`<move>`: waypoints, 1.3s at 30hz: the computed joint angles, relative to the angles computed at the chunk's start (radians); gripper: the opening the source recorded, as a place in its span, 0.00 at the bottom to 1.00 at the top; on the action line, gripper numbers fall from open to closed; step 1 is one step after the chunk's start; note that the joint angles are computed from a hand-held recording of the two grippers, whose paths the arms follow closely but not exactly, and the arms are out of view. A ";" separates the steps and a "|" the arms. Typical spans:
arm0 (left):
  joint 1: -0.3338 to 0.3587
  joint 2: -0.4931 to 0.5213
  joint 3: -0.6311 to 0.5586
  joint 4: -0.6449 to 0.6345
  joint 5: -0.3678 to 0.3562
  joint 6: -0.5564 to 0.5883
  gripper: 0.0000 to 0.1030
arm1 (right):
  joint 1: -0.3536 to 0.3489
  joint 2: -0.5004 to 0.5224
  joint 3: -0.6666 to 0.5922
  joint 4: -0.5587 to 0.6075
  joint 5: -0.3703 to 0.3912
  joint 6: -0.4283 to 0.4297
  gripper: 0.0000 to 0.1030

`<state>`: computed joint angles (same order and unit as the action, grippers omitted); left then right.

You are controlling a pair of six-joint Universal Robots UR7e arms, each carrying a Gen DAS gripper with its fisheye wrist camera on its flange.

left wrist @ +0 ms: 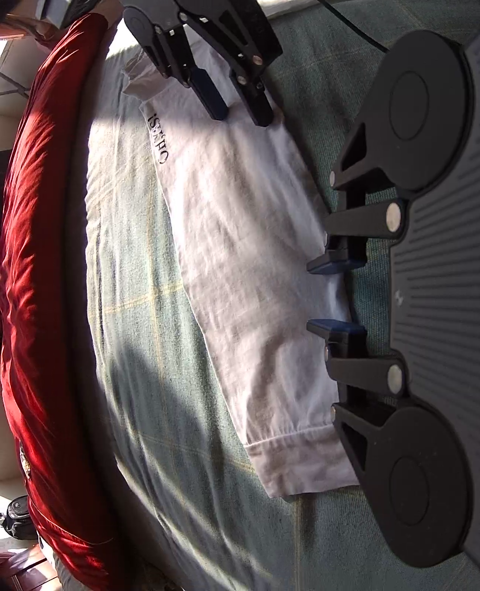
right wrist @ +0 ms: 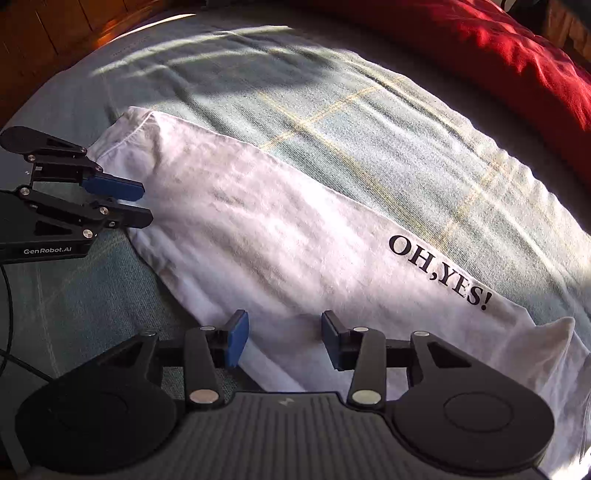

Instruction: Fold clothes

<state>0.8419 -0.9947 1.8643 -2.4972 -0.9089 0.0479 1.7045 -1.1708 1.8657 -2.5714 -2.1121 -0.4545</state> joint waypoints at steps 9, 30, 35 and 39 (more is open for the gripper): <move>-0.006 0.067 -0.098 -0.053 -0.005 0.098 0.32 | 0.039 -0.070 0.125 -0.111 0.060 0.115 0.82; -0.011 0.232 -0.285 -0.062 -0.216 0.189 0.37 | -0.020 -0.155 0.257 -0.357 0.008 0.202 0.94; -0.006 0.407 -0.455 -0.034 -0.385 0.310 0.35 | -0.019 -0.249 0.322 -0.349 -0.041 0.169 0.94; -0.003 0.490 -0.555 0.040 -0.408 0.319 0.34 | -0.040 -0.304 0.356 -0.364 -0.048 0.179 0.94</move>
